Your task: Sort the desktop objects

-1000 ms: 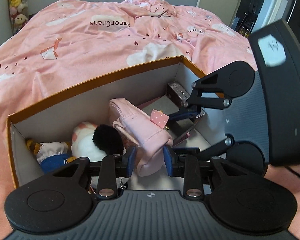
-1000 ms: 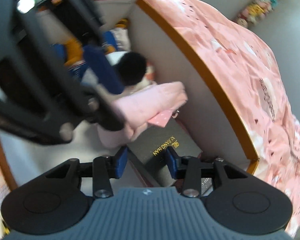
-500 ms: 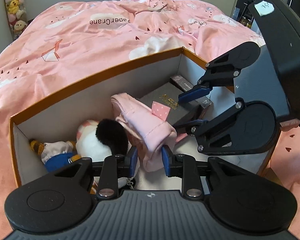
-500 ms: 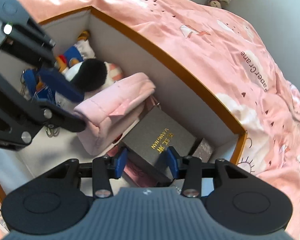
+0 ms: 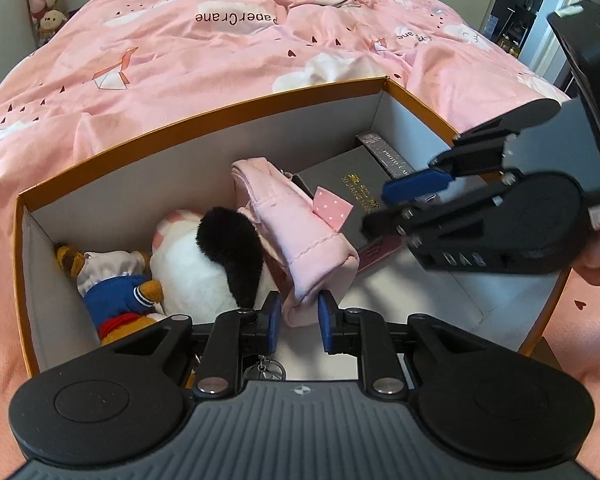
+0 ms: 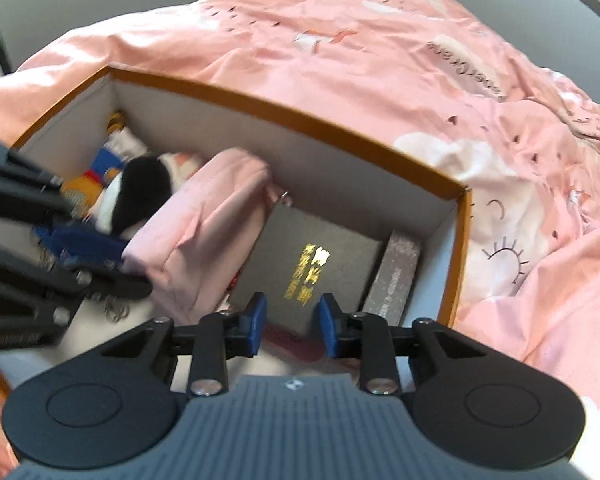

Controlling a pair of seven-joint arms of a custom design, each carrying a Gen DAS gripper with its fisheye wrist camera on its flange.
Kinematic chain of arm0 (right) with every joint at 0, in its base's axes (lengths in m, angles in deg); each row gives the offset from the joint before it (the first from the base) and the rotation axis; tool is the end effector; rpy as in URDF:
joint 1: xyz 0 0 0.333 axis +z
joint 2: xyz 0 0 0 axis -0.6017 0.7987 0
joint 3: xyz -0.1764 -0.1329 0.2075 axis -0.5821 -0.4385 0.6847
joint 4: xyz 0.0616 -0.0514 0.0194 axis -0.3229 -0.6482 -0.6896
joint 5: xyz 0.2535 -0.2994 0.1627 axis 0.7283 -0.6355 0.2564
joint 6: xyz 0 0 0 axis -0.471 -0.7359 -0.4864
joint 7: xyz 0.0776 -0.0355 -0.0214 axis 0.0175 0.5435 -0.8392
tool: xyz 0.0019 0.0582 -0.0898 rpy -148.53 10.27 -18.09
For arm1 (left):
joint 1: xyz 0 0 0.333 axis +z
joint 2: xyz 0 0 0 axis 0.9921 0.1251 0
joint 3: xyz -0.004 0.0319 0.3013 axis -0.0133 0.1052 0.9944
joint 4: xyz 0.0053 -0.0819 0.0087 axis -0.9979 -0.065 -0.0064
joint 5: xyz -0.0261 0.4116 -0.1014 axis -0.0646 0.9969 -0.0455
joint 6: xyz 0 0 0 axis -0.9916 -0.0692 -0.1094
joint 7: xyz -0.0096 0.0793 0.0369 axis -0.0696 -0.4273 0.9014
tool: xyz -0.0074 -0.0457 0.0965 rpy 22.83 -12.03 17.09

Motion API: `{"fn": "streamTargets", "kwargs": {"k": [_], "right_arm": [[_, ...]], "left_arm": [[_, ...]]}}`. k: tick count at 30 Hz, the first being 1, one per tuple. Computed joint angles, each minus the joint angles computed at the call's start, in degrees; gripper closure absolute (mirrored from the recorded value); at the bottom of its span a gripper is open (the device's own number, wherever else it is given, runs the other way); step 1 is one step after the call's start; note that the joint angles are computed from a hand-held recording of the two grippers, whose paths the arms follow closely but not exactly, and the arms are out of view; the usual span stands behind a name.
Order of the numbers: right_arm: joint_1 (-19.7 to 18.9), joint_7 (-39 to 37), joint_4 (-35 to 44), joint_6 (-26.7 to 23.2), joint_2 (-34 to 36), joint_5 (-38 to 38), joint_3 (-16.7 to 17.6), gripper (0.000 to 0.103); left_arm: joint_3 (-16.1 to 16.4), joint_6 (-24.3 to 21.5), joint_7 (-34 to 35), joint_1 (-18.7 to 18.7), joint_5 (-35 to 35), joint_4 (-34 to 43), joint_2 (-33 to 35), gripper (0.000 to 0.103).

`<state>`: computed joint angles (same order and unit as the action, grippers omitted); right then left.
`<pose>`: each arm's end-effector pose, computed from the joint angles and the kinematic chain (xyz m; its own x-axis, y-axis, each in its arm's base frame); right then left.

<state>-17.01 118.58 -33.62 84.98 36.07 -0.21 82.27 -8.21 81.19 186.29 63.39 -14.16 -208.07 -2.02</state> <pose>0.4884 0.3015 0.5230 0.3134 -0.9449 0.0942 -0.7800 -0.3128 -0.5420 0.4996 -0.3029 0.5043 -0.6475 -0.7544 0.1077 -0.6774 0.5051 -0.5348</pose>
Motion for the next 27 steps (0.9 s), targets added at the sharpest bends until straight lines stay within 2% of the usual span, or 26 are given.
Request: {"fn": "streamTargets", "kwargs": {"k": [5, 8, 14, 17, 20, 24, 27], "right_arm": [[-1.22, 9.03, 0.40, 2.91, 1.14, -3.05, 0.49, 0.075], [-1.10, 10.45, 0.91, 4.34, 2.13, -3.30, 0.15, 0.075], [-0.76, 11.00, -0.43, 4.88, 0.26, -4.13, -0.04, 0.074], [0.13, 5.06, -1.53, 4.55, -1.44, -1.13, -0.51, 0.070], [-0.17, 3.74, -1.67, 2.84, -2.30, -1.30, 0.41, 0.067], [-0.16, 4.53, -3.89, 3.07, -5.22, 1.49, 0.83, 0.066], [-0.61, 6.69, -7.47, 5.60, -9.32, 1.49, 2.42, 0.065]], "left_arm": [[0.01, -0.65, -0.84, 0.09, -0.41, 0.74, 0.52, 0.081], [-0.11, -0.94, -1.11, 0.15, -1.31, 1.28, 0.95, 0.081], [-0.03, 1.26, 1.25, -0.36, -2.44, -0.50, -0.36, 0.080], [0.20, 1.44, 1.22, -0.48, -3.16, -0.51, -0.48, 0.080], [0.47, 2.64, 2.09, -0.88, -4.41, -1.40, -1.55, 0.081], [1.41, 4.16, 4.06, -1.97, -7.18, -3.27, -4.25, 0.081], [2.85, 5.62, 7.07, -3.63, -10.76, -5.28, -7.15, 0.081]]}}
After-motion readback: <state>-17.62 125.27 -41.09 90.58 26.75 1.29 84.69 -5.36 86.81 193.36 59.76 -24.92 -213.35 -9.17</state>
